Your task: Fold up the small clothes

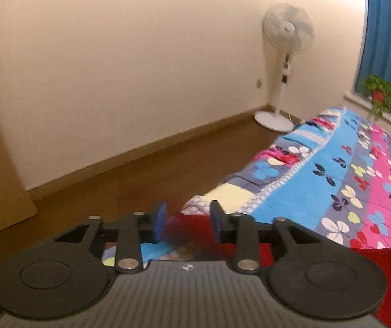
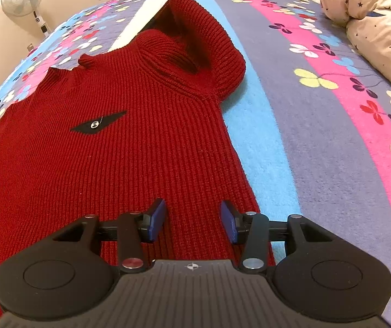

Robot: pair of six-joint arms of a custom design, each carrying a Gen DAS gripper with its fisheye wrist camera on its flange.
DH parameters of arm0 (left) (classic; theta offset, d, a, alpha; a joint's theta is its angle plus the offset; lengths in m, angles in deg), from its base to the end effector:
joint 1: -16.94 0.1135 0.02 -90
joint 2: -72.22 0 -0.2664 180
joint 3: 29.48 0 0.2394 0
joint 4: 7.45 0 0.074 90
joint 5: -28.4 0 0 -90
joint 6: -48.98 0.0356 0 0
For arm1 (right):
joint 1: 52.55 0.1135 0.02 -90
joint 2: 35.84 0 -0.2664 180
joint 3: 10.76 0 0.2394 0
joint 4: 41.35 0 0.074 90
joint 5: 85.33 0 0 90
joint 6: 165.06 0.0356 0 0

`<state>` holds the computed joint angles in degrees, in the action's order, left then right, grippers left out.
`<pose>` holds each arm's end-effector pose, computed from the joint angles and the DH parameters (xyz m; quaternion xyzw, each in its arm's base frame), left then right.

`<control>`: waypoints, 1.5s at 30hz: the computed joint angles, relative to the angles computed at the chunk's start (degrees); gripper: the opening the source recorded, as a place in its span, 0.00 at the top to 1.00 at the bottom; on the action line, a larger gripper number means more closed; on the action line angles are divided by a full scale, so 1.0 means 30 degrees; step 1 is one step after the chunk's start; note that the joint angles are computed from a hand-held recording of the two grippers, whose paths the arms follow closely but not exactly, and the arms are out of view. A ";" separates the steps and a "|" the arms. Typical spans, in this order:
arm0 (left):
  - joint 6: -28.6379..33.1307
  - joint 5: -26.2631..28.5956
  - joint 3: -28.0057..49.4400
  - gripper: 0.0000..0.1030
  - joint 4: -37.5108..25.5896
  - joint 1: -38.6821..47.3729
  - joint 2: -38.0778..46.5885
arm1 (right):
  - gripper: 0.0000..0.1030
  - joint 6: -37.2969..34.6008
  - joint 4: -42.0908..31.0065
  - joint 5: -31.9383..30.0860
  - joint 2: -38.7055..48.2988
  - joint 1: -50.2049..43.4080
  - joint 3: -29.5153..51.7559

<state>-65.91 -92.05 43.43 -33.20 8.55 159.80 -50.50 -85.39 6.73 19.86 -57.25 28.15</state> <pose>0.3193 -0.0288 0.2512 -0.2347 0.8511 0.1126 0.4559 0.1519 -0.0138 0.1687 0.2488 0.9351 0.0263 0.2510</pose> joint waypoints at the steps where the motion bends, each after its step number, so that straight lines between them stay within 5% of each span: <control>1: -0.0295 -0.0217 -0.0817 0.48 0.0212 -0.0642 -0.0796 | 0.54 0.0069 0.0160 0.0132 -0.0010 0.0104 -0.0102; 5: -0.1441 0.2395 -0.1698 0.46 0.0892 -0.2658 -0.1340 | 0.54 0.0332 0.0570 0.0910 -0.0156 0.0884 -0.0414; 8: -0.0274 0.3699 -0.1315 0.46 0.2114 -0.4724 0.0213 | 0.54 0.0332 0.0857 0.0993 -0.0532 0.0845 -0.0616; 12: 0.1507 0.4403 -0.0375 0.46 0.3248 -0.6949 0.3363 | 0.86 0.0137 0.1743 0.0186 -0.1992 -0.0732 -0.1207; 15: 0.1862 0.5733 0.0305 0.46 0.3231 -0.7623 0.4831 | 0.86 -0.0335 0.2784 -0.0993 -0.2790 -0.2818 -0.1615; 18: 0.2798 0.6394 0.2360 0.46 0.0150 -0.7957 0.6952 | 0.84 -0.1212 0.4538 -0.2496 -0.3004 -0.4790 -0.2045; 21: 0.2785 0.6203 0.2610 0.43 -0.0773 -0.8158 0.7496 | 0.71 -0.1619 0.6846 -0.5313 -0.1901 -0.7439 -0.2399; 25: 0.2644 0.6165 0.2703 0.43 -0.1265 -0.8302 0.7338 | 0.59 -0.0799 1.1847 -0.7530 0.1978 -0.9941 -0.2795; 30: 0.2918 0.6053 0.2741 0.43 -0.1564 -0.8347 0.7073 | 0.41 0.2029 1.8822 -0.9711 1.1163 -1.1918 -0.1477; 35: 0.3285 0.6506 0.3559 0.43 -0.1991 -0.7830 0.7405 | 0.46 0.6085 2.2429 -1.2616 1.7128 -1.2063 0.1387; 37: 0.3237 0.6557 0.3570 0.43 -0.2026 -0.7813 0.7412 | 0.69 0.5762 2.1893 -1.0883 1.6111 -1.0908 0.1885; 38: 0.3237 0.6575 0.3633 0.43 -0.2113 -0.7804 0.7428 | 0.73 0.5396 2.1741 -1.0068 1.5194 -1.0196 0.1882; 41: 0.3228 0.6628 0.3839 0.43 -0.2385 -0.7771 0.7481 | 0.75 0.1954 2.1744 -0.7343 1.0431 -0.6614 0.0128; 45: 0.3081 0.6601 0.4061 0.43 -0.2709 -0.7793 0.7498 | 0.75 -0.4730 1.7520 -0.5755 0.4412 0.1120 -0.1311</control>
